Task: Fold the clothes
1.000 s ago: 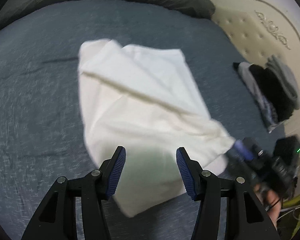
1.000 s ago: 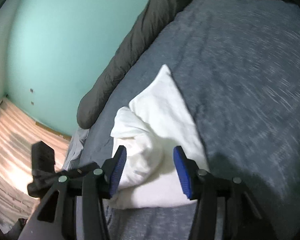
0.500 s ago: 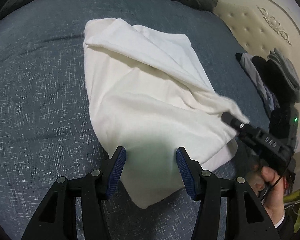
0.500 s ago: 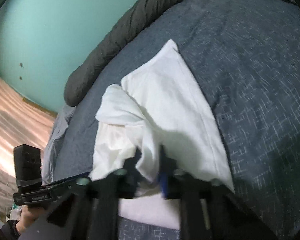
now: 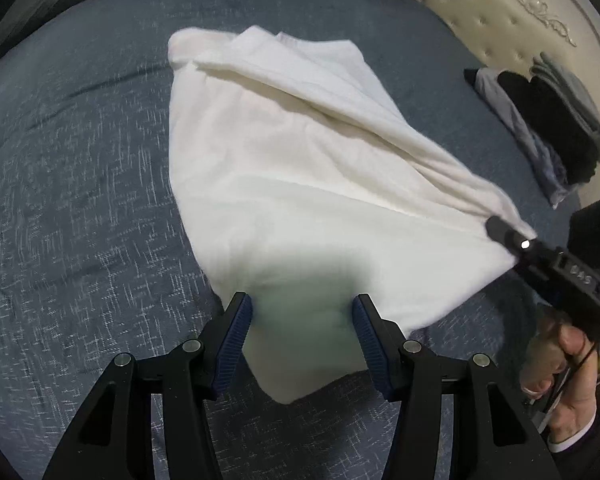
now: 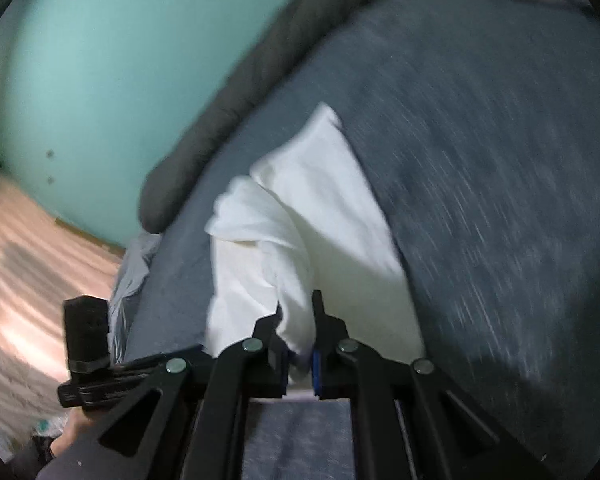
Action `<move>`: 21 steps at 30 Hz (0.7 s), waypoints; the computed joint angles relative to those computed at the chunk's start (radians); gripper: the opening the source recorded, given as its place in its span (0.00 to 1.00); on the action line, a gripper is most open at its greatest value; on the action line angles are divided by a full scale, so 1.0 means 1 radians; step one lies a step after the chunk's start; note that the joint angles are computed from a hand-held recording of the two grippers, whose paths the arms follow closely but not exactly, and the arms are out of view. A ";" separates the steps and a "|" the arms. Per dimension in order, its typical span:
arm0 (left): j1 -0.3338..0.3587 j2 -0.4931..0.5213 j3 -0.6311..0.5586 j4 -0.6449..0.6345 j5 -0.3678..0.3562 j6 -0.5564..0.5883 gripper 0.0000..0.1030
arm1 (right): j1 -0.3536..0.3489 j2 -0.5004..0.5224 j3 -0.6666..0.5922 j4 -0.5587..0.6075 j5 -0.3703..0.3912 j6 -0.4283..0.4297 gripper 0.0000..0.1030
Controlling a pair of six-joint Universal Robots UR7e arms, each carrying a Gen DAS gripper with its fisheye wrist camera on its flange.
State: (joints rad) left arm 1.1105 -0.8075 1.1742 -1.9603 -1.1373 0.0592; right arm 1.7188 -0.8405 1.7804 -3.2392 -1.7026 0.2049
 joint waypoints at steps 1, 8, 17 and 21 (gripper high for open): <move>0.000 -0.001 0.004 -0.001 0.002 -0.001 0.56 | -0.004 -0.002 0.003 0.008 -0.006 0.008 0.07; 0.000 -0.015 0.036 -0.016 0.004 -0.008 0.57 | -0.035 -0.007 0.030 0.017 0.032 0.054 0.07; 0.007 -0.060 0.107 -0.098 -0.026 -0.014 0.59 | -0.012 -0.009 0.010 0.020 -0.035 0.042 0.23; 0.017 -0.100 0.150 -0.173 -0.034 -0.010 0.59 | 0.021 -0.019 -0.008 -0.015 -0.122 -0.018 0.30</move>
State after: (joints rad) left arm 1.1274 -0.9071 1.3245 -2.1328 -1.1708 0.0492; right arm 1.7403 -0.8596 1.7729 -3.2544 -1.8242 0.1869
